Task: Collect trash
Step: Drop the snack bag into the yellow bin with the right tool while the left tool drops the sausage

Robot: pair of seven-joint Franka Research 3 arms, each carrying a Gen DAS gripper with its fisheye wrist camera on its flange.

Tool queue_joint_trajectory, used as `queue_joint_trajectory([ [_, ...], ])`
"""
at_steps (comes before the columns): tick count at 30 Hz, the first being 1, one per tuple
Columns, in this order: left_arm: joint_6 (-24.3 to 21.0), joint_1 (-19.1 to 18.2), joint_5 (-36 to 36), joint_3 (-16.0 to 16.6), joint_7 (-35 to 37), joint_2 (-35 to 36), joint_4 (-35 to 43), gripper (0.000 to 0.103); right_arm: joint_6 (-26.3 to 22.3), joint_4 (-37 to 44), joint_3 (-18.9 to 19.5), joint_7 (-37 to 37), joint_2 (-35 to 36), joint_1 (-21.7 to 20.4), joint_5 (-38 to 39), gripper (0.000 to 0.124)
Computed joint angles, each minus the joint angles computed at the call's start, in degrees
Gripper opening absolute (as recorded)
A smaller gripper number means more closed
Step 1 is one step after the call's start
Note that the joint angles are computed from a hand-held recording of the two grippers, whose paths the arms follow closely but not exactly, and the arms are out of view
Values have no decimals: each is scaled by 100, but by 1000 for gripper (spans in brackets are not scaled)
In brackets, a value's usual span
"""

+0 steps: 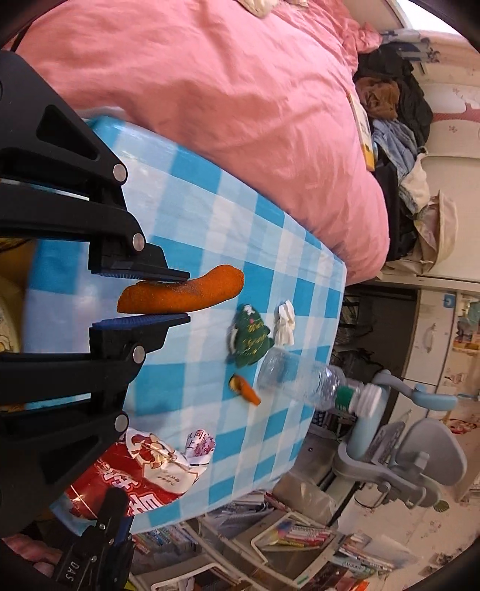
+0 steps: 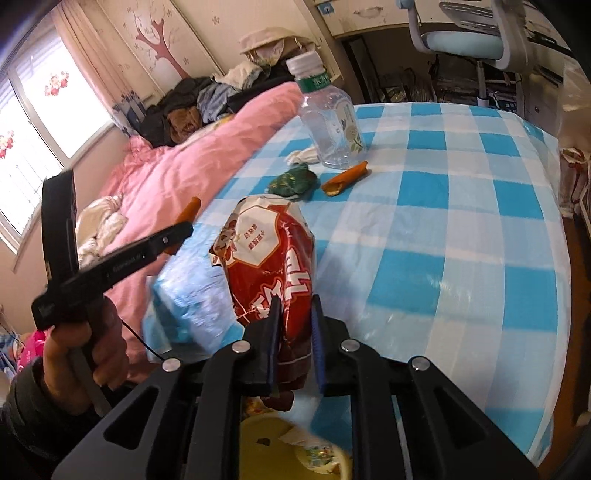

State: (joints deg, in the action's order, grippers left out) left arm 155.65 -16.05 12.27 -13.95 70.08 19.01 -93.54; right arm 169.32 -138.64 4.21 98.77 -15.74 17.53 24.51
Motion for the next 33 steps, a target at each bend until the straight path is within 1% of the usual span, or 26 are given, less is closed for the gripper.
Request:
queue_joint_trajectory([
  [3,212,65,-87,-62,65,-390,-531,16,213,-370,154,209,-311,89,69,16],
  [7,528,96,-183,-130,186,-1001,-1359,16,309,-739,337,504,-614,222,86,16],
  [12,767,73,-478,-163,389,-1649,-2221,16,217,-1088,650,1014,-906,281,-107,16],
  [18,937,-112,-955,-81,744,-2295,-3031,16,93,-1384,860,1551,-1144,374,-362,16],
  [27,957,-462,-1339,145,1011,-2864,-3705,16,-337,-1461,1042,2031,-1198,544,-794,16],
  [30,918,-547,-1422,195,1068,-2999,-3857,16,-433,-1469,1018,2107,-1193,633,-860,16],
  [32,833,-613,-1512,235,1120,-3054,-3918,16,-579,-1437,942,2080,-1144,747,-846,17],
  [33,773,-642,-1559,249,1143,-3085,-3950,16,-614,-1449,986,2138,-1143,747,-873,18],
])
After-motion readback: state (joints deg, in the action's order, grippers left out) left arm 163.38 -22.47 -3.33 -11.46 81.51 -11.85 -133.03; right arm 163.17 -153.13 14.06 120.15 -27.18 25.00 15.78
